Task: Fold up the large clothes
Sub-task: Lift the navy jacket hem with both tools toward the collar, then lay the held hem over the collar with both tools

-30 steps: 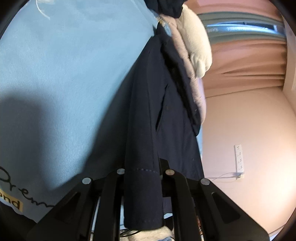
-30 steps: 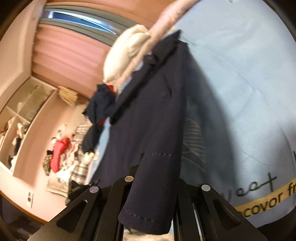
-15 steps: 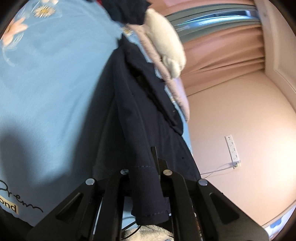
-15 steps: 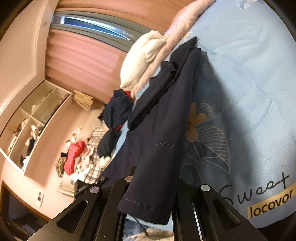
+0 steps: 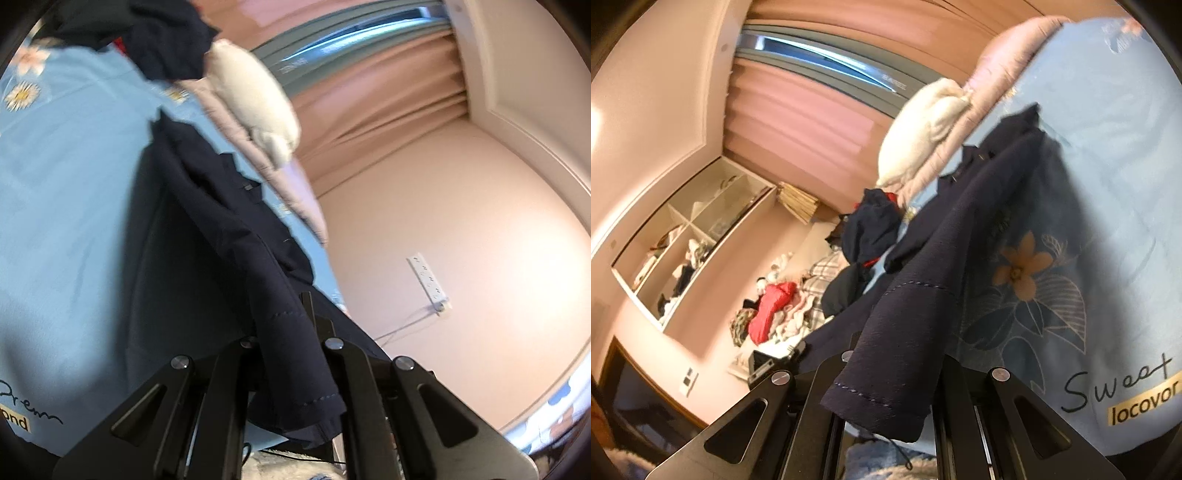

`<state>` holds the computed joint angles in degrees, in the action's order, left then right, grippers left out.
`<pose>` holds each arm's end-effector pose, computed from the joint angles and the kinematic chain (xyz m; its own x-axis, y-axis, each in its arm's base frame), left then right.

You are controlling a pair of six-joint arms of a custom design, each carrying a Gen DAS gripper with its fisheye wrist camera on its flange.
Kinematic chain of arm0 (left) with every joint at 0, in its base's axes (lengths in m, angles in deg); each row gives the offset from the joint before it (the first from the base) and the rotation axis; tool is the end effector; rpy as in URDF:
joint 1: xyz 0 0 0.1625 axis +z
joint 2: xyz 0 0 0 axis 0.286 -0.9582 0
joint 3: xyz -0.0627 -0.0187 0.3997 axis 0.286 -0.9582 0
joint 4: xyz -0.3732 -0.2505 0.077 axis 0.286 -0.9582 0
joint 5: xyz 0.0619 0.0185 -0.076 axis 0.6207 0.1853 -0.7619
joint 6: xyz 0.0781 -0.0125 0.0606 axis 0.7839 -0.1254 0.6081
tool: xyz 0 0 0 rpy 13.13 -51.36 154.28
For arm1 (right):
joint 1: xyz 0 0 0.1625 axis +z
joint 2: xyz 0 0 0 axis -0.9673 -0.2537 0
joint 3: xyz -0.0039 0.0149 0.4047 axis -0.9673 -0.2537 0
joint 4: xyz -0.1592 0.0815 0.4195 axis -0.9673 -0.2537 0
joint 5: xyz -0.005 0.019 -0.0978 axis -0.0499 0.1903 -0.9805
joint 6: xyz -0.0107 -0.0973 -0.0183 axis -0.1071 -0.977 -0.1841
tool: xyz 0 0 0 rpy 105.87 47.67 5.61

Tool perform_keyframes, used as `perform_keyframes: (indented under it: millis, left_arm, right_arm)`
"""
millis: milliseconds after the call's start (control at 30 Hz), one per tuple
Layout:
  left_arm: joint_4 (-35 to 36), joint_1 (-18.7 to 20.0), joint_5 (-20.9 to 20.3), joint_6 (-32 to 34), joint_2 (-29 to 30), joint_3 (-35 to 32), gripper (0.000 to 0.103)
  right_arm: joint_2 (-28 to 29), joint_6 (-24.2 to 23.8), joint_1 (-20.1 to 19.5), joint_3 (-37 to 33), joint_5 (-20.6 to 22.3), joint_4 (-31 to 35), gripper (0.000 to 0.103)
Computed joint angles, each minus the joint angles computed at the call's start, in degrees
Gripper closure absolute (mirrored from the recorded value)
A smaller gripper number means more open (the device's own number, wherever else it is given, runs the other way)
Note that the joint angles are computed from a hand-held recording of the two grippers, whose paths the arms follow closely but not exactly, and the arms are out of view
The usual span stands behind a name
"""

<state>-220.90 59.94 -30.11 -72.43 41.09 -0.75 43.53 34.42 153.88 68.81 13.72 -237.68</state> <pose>-0.0797 -0.8326 0.2154 -0.9389 0.2559 0.2302 0.0013 0.6713 -0.7412 0.0350 -0.7833 0.1917 -0.9009 -0.3549 -0.2499 -0.0260 0.6188 -0.7851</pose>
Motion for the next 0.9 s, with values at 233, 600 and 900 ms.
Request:
perform_keyframes:
  millis: [233,600,900]
  left_arm:
    - [-1.75,-1.32,-3.13,2.04,-2.48,2.61,0.098]
    - [-6.09,-3.58,-6.7,7.27,-7.57,7.58,0.098]
    - [-9.87,-3.81,-13.18,10.32,-8.9,8.9,0.098]
  right_arm:
    - [-3.93,-7.49,1.42,3.27,-0.05,-0.19,0.095]
    - [-6.16,-15.7,2.3,5.93,6.04,-4.28,0.095]
    - [-6.48,-19.88,1.7,6.26,13.83,-6.44,0.095]
